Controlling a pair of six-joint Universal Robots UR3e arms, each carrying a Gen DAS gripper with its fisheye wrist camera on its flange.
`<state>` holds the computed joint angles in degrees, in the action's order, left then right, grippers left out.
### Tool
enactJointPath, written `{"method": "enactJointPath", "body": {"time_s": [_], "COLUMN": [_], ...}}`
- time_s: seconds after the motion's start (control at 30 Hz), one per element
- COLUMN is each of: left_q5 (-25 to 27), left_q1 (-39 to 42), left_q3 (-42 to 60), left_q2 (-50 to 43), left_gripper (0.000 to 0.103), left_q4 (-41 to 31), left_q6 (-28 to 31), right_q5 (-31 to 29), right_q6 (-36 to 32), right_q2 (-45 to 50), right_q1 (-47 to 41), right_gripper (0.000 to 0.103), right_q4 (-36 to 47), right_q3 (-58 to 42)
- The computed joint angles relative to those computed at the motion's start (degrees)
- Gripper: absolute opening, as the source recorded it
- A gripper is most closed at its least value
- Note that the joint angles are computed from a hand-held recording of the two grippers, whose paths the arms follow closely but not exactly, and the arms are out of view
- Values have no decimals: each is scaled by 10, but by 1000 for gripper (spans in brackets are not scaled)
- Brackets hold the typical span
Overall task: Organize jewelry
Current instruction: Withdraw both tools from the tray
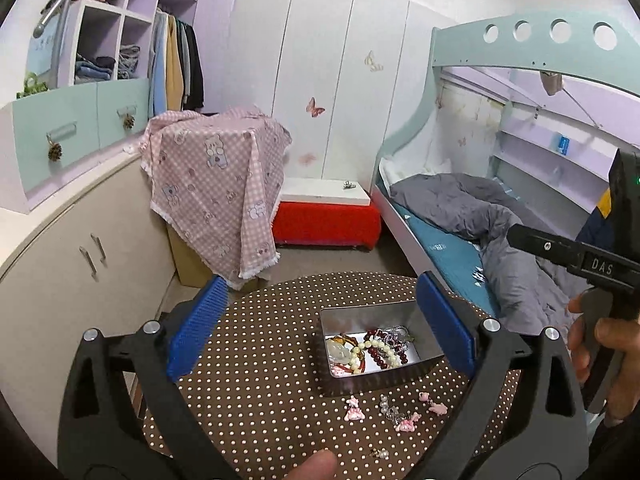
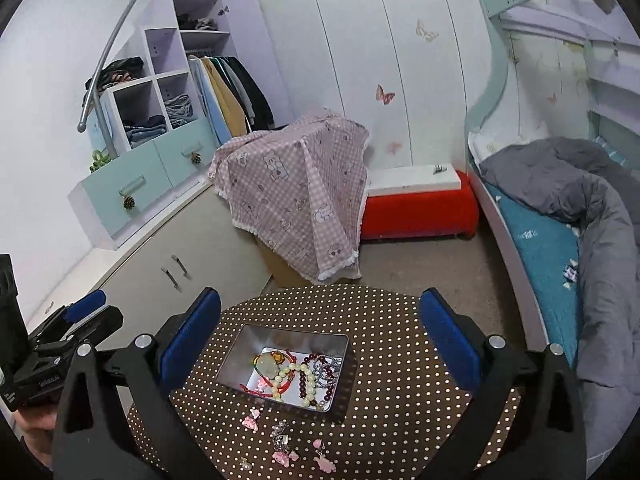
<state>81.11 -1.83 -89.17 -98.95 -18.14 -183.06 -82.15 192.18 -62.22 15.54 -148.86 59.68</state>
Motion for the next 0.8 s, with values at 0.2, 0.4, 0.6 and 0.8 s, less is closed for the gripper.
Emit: {"method": "enactJointPath", "body": {"time_s": [0.2,0.4,0.6,0.8], "left_q5": [2,6,11,-5], "left_q1": [0,1,-5,3], "left_q3": [-63,-122,-174,-237], "left_q2": [50,93,116,137], "left_gripper": [93,93,93,93], "left_q4": [25,46,67,88], "left_q6": [-6,-7,4,16], "right_q5": [-13,-31,-41,-57], "right_q6": [1,3,16,18], "right_q2": [-58,-112,-149,-161], "right_q1": [6,13,19,30], "right_gripper": [96,96,96,96], "right_q4": [-43,-80,-105,-105], "right_q3": [84,171,245,286]}}
